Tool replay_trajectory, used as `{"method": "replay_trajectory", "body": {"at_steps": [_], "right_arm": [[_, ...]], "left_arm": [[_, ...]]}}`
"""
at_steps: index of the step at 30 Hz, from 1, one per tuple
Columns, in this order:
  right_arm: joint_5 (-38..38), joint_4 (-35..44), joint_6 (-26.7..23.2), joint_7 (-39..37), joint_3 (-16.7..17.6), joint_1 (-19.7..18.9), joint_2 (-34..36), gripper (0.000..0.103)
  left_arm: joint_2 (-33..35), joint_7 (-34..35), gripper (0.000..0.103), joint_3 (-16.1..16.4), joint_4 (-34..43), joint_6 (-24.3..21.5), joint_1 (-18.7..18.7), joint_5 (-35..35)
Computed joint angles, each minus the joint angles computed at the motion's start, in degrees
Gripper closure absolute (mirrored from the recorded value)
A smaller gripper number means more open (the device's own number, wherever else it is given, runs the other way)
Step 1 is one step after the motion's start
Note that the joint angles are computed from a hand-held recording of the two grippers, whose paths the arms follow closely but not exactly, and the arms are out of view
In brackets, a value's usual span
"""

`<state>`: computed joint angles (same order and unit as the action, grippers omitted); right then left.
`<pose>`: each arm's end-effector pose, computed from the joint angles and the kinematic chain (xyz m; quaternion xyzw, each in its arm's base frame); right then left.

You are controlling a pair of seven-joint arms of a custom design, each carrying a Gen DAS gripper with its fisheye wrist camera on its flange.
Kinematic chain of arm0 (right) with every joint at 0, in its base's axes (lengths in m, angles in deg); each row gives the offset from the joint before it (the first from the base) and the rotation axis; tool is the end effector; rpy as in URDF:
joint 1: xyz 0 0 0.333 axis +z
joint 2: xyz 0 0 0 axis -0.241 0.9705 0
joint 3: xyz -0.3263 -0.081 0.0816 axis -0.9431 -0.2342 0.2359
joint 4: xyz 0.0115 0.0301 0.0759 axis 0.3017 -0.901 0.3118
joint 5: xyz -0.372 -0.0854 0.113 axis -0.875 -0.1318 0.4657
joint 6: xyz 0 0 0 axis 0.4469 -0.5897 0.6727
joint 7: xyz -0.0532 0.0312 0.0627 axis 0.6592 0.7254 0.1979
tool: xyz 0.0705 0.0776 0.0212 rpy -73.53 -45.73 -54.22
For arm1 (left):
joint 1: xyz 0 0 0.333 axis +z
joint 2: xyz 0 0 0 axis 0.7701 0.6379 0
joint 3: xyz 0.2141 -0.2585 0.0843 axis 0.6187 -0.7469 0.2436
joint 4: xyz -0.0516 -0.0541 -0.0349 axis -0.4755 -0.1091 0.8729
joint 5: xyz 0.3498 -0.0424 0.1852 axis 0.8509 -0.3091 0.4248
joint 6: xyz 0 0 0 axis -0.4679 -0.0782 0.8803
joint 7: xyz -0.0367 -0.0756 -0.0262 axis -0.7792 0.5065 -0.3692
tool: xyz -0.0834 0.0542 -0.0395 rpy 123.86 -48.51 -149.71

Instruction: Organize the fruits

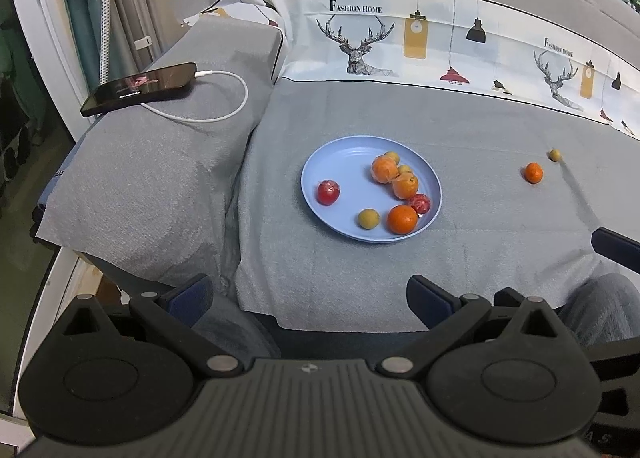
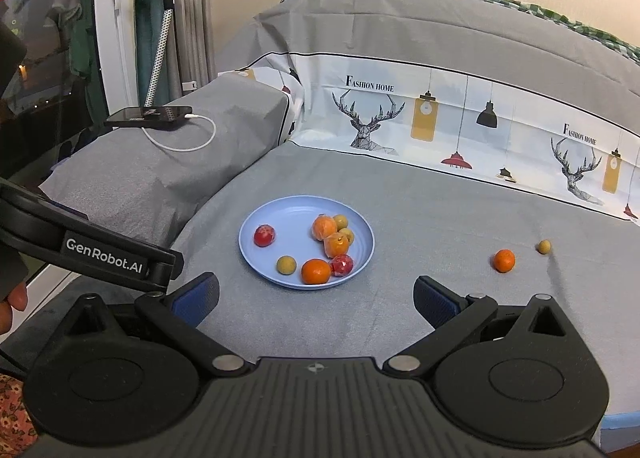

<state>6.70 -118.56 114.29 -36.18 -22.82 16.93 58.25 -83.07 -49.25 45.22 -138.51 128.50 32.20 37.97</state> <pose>0.4576 0.1838 0.5893 -0.7819 0.4118 -0.2092 0.4187 0.4558 -0.3153 0.6234 -0.7599 0.5568 -0.1580 0.2959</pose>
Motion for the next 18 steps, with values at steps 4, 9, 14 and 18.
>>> {"method": "replay_trajectory", "body": {"at_steps": [4,9,14,18], "right_arm": [[-0.2,0.1,-0.2,0.0,0.2,-0.2,0.0,0.001],[-0.5,0.3,-0.4,0.2,0.4,-0.4,0.2,0.001],[-1.1,0.7,-0.7,0.9,0.8,-1.0,0.6,0.001],[-1.3,0.8,-1.0,1.4,1.1,-1.3,0.9,0.001]], "left_arm": [[0.0,0.1,0.000,0.0,0.0,-0.1,0.0,-0.1],[0.0,0.5,0.000,0.2,-0.1,-0.1,0.1,-0.3],[0.1,0.8,0.000,0.3,-0.2,-0.1,0.2,-0.7],[0.2,1.0,0.000,0.4,-0.2,0.0,0.3,-1.0]]}}
